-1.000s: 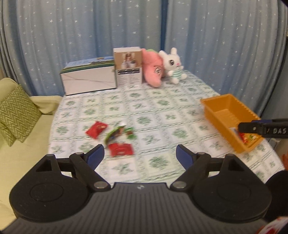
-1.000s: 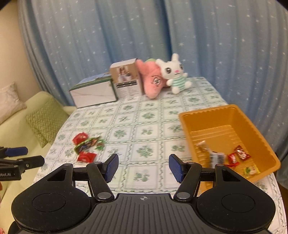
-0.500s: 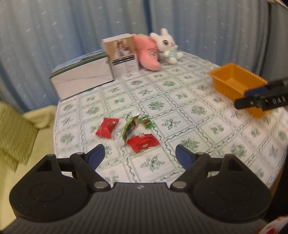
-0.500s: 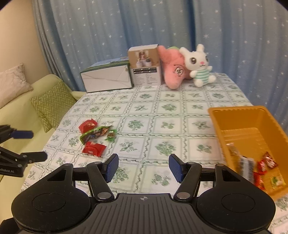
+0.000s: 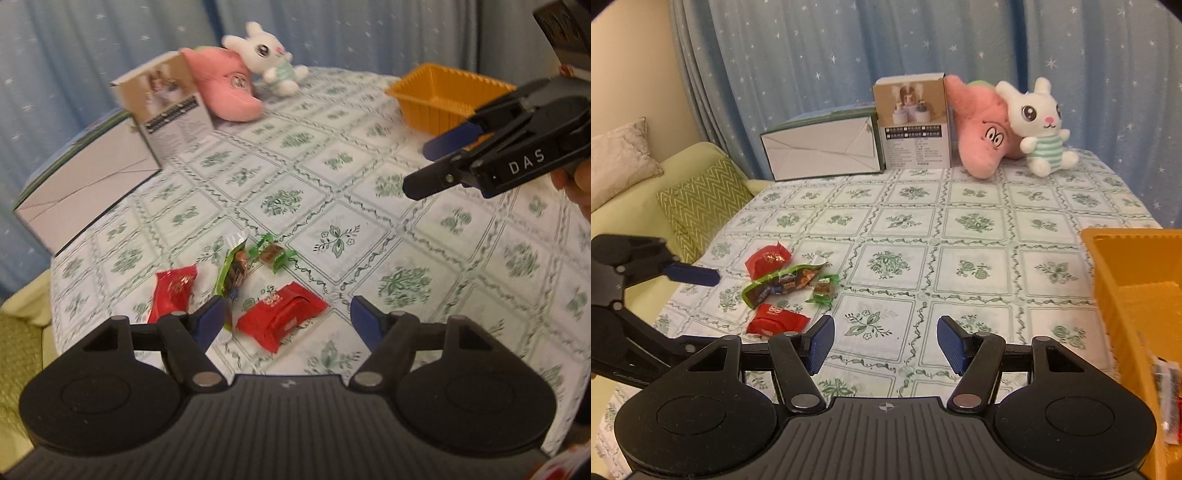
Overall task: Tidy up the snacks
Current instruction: 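Move both tools back toward the remaining snacks, then grasp a red candy with the left tool while the right tool grasps the green-wrapped candy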
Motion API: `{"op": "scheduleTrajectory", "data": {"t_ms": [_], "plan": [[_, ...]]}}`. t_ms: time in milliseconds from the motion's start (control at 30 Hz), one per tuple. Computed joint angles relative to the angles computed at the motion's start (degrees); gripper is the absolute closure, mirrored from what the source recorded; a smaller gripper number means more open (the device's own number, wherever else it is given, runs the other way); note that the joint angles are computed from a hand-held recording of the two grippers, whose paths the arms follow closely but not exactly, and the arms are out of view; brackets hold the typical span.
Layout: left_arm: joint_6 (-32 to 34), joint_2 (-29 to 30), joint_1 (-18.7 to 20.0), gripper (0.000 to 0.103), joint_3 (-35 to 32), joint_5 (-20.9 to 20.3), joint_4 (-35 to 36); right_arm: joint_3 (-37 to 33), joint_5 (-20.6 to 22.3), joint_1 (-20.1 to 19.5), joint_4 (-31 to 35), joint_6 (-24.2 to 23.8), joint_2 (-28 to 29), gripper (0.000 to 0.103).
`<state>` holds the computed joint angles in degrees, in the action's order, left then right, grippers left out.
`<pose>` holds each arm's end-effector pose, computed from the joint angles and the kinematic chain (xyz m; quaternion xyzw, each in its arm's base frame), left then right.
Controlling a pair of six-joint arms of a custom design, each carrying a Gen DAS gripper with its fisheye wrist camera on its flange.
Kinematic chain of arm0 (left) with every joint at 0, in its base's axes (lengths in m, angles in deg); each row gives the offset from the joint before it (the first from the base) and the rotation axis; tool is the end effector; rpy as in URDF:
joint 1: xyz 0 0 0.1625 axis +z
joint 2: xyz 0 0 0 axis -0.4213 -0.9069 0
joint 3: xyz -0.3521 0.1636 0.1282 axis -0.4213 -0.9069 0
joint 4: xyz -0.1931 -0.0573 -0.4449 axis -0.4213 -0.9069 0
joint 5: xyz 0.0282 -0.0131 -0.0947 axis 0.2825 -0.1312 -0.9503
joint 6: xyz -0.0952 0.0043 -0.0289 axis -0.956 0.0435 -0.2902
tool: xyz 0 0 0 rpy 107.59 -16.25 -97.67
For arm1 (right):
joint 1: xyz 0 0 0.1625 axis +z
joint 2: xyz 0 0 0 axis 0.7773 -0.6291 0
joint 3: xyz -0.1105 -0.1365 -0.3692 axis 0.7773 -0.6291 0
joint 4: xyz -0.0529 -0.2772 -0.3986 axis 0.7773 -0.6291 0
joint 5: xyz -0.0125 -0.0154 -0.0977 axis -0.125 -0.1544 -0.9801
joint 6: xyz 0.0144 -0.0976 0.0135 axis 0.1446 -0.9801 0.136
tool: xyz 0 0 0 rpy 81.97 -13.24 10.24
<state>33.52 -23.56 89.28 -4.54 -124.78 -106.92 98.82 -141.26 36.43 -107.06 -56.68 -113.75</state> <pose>-0.1645 -0.7792 0.0851 0.4737 0.8036 -0.1748 0.3151 0.0857 -0.7550 0.1479 0.2332 -0.8973 0.3287 0.1804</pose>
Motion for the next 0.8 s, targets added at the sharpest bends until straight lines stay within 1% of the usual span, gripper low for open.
{"op": "scheduleTrajectory", "data": {"t_ms": [33, 100, 200, 367, 433, 500, 633, 700, 800], "plan": [[0.72, 0.75, 0.41, 0.035, -1.31, -0.63, 1.28, -0.62, 0.10, -0.13, -0.04, 0.14, 0.67, 0.041], [1.14, 2.46, 1.15, 0.044, -4.30, -1.27, 4.48, -1.83, 0.02, -0.39, 0.43, 0.37, 1.81, 0.041], [2.37, 4.35, 2.02, 0.052, -7.66, -2.28, 8.46, -3.34, -0.36, -0.69, 1.24, 0.79, 3.20, 0.041], [2.44, 6.46, 3.05, 0.053, -11.74, -2.51, 12.84, -5.08, -0.41, -1.13, 2.32, 0.72, 4.78, 0.041], [1.81, 6.80, 3.50, 0.053, -13.02, -3.30, 15.13, -5.74, -0.51, -1.17, 2.73, 0.96, 5.40, 0.041], [2.14, 6.93, 3.71, 0.053, -13.61, -3.91, 16.85, -6.35, -0.57, -1.19, 3.00, 1.20, 5.97, 0.041], [2.33, 7.12, 4.07, 0.053, -13.97, -4.58, 18.09, -7.47, -0.58, -1.05, 3.40, 1.66, 6.95, 0.041], [2.02, 7.13, 4.14, 0.058, -13.95, -4.23, 18.94, -7.87, -0.41, -0.91, 3.68, 1.54, 7.27, 0.041], [0.43, 6.44, 4.11, 0.066, -12.66, -4.36, 17.92, -8.42, -0.22, -0.69, 3.92, 1.01, 7.70, 0.041]]}}
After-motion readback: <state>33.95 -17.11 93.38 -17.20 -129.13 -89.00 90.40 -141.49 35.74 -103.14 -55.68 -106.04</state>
